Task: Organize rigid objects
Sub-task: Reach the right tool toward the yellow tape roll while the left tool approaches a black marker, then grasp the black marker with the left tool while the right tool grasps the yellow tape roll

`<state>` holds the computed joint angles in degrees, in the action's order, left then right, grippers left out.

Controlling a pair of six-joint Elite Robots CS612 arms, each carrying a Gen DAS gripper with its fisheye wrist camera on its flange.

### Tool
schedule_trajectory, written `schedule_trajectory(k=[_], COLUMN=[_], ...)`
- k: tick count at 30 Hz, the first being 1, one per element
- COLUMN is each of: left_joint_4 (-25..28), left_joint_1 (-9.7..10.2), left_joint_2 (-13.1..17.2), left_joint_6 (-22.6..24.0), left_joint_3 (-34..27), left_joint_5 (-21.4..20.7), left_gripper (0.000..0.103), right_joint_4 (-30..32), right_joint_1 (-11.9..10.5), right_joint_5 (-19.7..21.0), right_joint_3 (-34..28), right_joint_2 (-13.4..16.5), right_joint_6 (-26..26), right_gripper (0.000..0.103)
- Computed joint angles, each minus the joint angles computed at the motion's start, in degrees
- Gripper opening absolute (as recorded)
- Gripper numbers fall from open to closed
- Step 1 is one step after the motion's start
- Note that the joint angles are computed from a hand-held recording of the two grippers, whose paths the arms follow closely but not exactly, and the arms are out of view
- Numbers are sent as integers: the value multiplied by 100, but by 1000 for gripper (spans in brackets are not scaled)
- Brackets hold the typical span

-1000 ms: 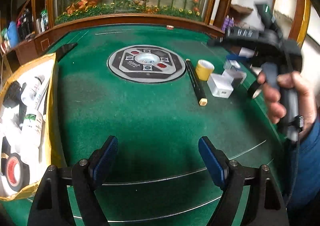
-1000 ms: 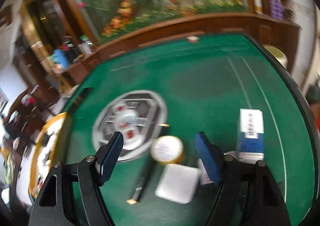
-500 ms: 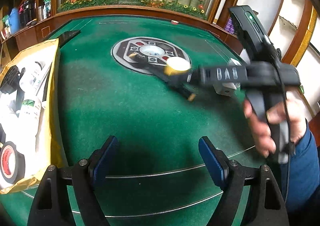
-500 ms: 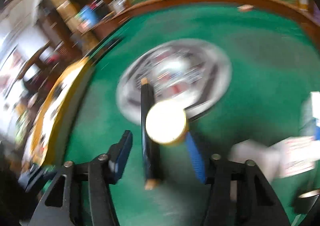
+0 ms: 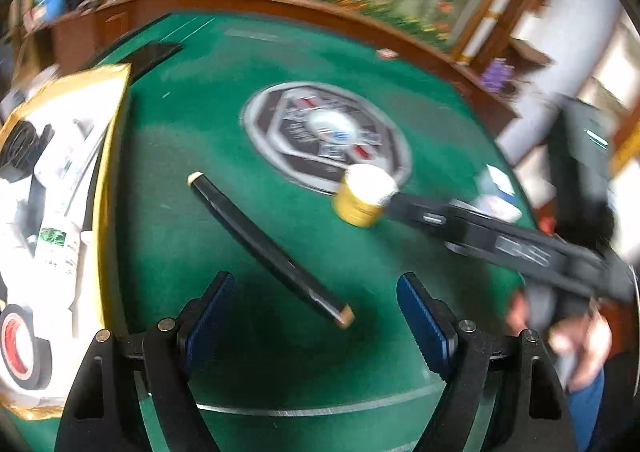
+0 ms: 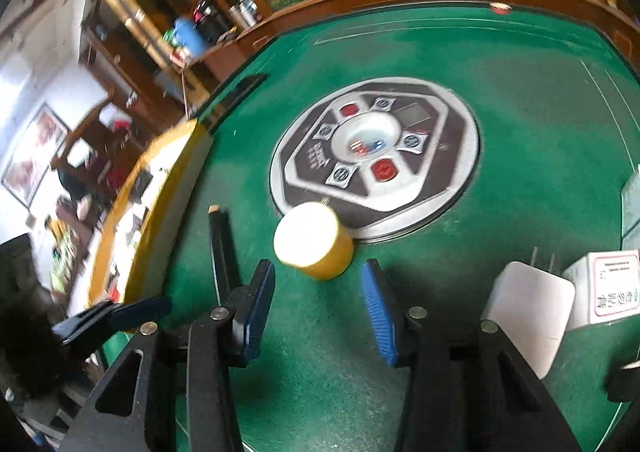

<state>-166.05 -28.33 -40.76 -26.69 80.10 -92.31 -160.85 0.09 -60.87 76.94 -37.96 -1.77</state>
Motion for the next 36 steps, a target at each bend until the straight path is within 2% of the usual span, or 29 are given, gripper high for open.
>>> schedule_trajectory(k=[3, 5, 7, 8, 10, 14, 22, 23, 24, 25, 30, 36], left_joint_4=[444, 611, 713, 587, 463, 166, -88, -105, -107, -87, -209, -241], left_joint_1=[-27, -31, -44, -59, -31, -48, -100, -102, -106, -113, -110, -113], left_joint_2=[141, 255, 359, 358, 354, 211, 147, 150, 152, 151, 167, 137], left_joint_6=[-146, -120, 4, 98, 238, 475, 672, 670, 658, 665, 655, 667], left_joint_3=[-323, -502, -621, -577, -519, -173, 29, 30, 28, 21, 39, 92], left_joint_5=[377, 508, 686, 811, 621, 488, 628, 641, 652, 676, 665, 612], left_gripper=[84, 76, 44, 32, 20, 17, 17, 17, 18, 18, 17, 17], right_joint_4=[-162, -259, -290, -337, -396, -498, -572, -605, -545, -470, -689, -851], right_joint_1=[-27, -41, -43, -37, -30, -2, 315, 356, 374, 385, 341, 218], right_joint_5=[46, 65, 91, 54, -1, -25, -836, -1021, -1080, -1102, -992, -543], right_joint_3=[21, 75, 78, 76, 105, 119, -83, -144, -205, -268, -146, 65], right_joint_2=[-2, -34, -37, -33, -50, -43, 108, 153, 188, 226, 174, 58], right_joint_6=[248, 355, 344, 369, 373, 292, -590, -611, -648, -703, -519, -190], right_gripper=[48, 49, 49, 49, 49, 56, 56, 53, 42, 41, 41, 41])
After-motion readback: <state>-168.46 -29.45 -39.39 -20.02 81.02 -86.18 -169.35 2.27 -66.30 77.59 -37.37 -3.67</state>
